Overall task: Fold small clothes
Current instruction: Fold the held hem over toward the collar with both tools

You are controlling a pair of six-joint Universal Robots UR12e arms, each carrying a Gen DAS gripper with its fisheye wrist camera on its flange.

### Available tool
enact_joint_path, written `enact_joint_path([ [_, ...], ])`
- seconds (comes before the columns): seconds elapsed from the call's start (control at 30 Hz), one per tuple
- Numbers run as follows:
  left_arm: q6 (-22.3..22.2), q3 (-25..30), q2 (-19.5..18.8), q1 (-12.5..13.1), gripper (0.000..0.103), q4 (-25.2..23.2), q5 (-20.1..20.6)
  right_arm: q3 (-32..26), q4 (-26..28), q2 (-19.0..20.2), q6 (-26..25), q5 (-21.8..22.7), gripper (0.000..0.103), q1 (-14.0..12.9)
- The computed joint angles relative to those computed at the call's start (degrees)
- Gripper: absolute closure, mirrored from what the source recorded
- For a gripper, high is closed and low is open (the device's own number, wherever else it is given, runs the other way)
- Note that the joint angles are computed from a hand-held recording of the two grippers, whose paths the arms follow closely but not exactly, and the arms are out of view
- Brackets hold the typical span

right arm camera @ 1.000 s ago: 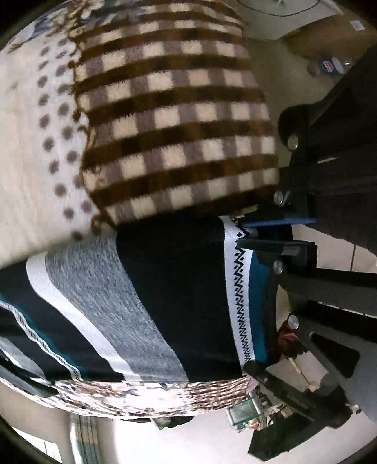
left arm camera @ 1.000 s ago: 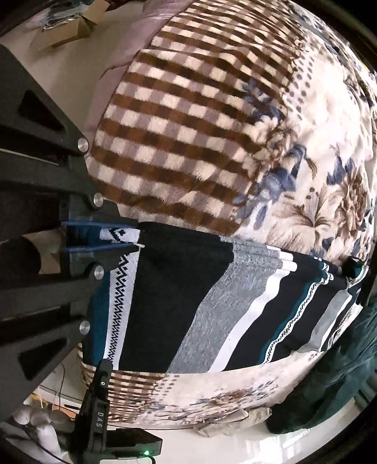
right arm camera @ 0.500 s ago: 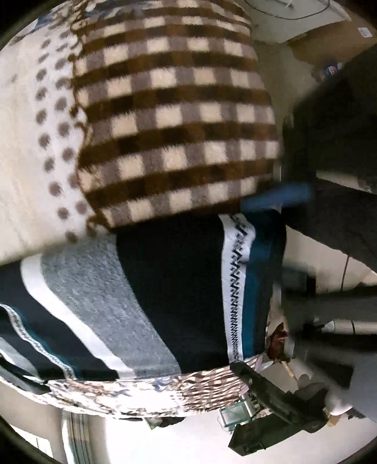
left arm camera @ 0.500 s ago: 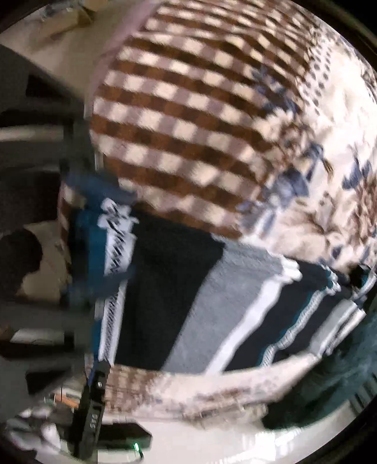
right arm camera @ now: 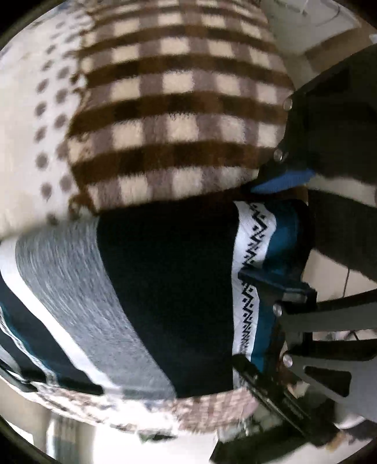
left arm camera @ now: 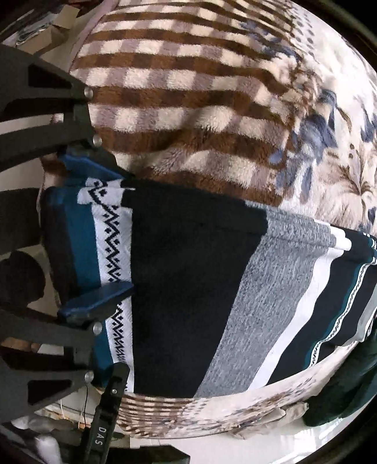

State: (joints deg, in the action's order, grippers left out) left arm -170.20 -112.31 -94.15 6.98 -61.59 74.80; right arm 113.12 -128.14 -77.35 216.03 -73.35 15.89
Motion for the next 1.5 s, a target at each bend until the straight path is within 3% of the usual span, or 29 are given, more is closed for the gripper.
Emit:
enact_joint_path([
  [0.1,-0.7,-0.4,0.3,-0.6,0.068,1.2,0.5,-2.1,2.0,1.0,1.0,-3.3,0.063,1.7],
  [0.23,0.9,-1.5,1.5,0.3,0.087,2.3,0.6,-4.6,2.4,2.3,2.3,-5.9,0.089,4.0],
  [0.33,1.6,-1.9,2.9,1.1,0.095,2.0,0.5,-7.1,1.9,3.6,3.9,-7.2,0.09,6.1],
  [0.6,2.8,-0.1,6.6,3.2,0.096,1.7,-5.1,-7.2,0.0,-0.5,5.2,-6.3,0.091,5.6],
  [0.8,1.3,4.6,6.0,4.5,0.096,3.4,-11.7,-10.4,-1.6,-2.5,4.4,-6.9,0.092,4.1],
  [1.03,-4.6,14.4,-1.9,2.4,0.096,12.8,-18.2,-18.5,-3.5,-2.4,0.0,-10.5,0.092,0.7],
  [1.13,-6.4,19.3,-6.7,1.4,0.096,17.0,-19.3,-22.8,-6.5,0.3,-2.0,-13.2,0.092,-0.2],
  [1.3,-9.9,30.5,-16.8,-0.7,0.096,19.3,-18.7,-31.6,-9.9,7.8,-5.1,-14.8,0.092,-3.0],
  [1.4,-11.2,38.9,-23.9,-2.2,0.096,18.3,-16.8,-38.3,-10.0,14.0,-7.4,-15.1,0.092,-4.8],
  [1.5,-14.1,49.6,-32.1,-3.2,0.092,13.4,-15.4,-45.8,-8.8,20.7,-8.1,-13.5,0.091,-6.9],
])
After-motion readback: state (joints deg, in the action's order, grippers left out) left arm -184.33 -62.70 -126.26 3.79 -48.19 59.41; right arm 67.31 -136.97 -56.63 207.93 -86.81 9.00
